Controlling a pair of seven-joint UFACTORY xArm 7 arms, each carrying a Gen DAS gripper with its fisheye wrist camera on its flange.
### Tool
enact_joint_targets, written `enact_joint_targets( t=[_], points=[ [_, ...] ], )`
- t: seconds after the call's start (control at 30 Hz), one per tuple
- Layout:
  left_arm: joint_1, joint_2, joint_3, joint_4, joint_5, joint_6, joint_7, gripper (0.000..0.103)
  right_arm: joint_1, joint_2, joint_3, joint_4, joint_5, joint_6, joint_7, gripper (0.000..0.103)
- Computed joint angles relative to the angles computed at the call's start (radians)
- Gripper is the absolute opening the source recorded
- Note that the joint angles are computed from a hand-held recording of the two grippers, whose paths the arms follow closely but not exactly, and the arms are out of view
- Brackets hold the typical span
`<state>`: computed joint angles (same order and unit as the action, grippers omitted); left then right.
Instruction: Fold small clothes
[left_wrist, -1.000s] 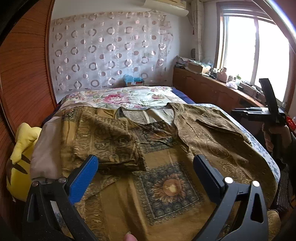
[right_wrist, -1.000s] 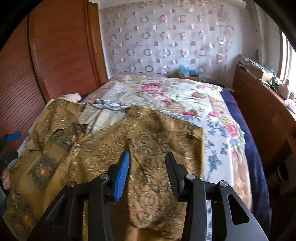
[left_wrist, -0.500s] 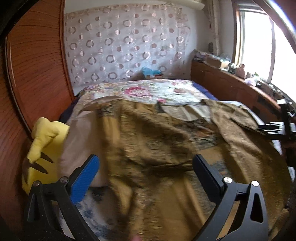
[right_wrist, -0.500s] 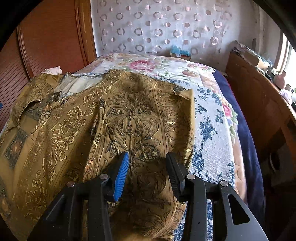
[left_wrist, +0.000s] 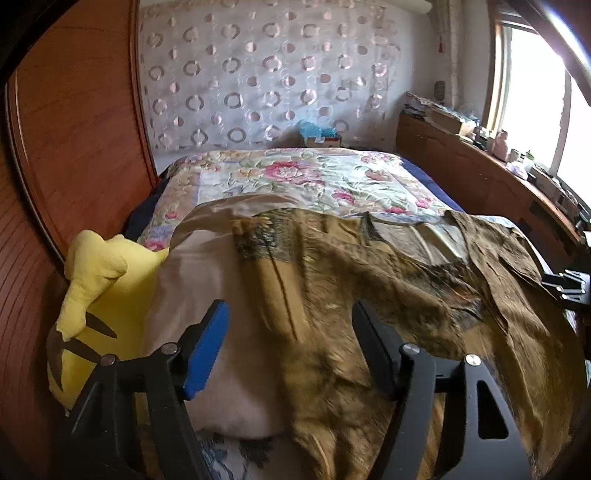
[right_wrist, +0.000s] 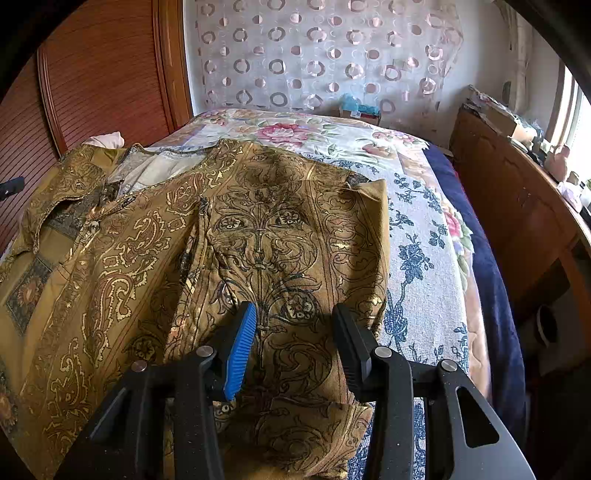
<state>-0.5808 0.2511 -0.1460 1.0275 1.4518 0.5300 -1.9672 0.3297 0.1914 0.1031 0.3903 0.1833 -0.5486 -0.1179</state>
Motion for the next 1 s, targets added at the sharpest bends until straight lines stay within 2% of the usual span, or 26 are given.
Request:
enact_joint_targets(
  t=[0.23, 0.43, 0.53, 0.6, 0.97, 1.0],
  points=[
    [0.029, 0.060, 0.038, 0.051, -0.077, -0.033, 0.073, 0.069, -0.003, -0.004, -0.001, 0.000, -0.004, 0.004, 0.000, 0.045],
    [0.020, 0.110, 0.066, 0.098, -0.132, -0.036, 0.140, 0.068, -0.003, -0.002, -0.001, 0.001, -0.005, 0.003, 0.000, 0.045],
    [0.013, 0.130, 0.080, 0.117, -0.159, -0.049, 0.177, 0.064, -0.004, -0.002, -0.001, 0.001, -0.007, 0.003, 0.001, 0.045],
    [0.013, 0.142, 0.093, 0.125, -0.169, -0.070, 0.191, 0.059, -0.004, -0.002, -0.001, 0.001, -0.007, 0.003, 0.000, 0.045],
    [-0.011, 0.154, 0.135, 0.132, -0.226, -0.130, 0.229, 0.057, -0.005, -0.001, -0.002, 0.001, -0.009, 0.002, 0.000, 0.045],
    [-0.012, 0.151, 0.142, 0.128, -0.204, -0.159, 0.212, 0.048, -0.005, -0.001, -0.002, 0.001, -0.009, 0.002, 0.000, 0.045]
  ],
)
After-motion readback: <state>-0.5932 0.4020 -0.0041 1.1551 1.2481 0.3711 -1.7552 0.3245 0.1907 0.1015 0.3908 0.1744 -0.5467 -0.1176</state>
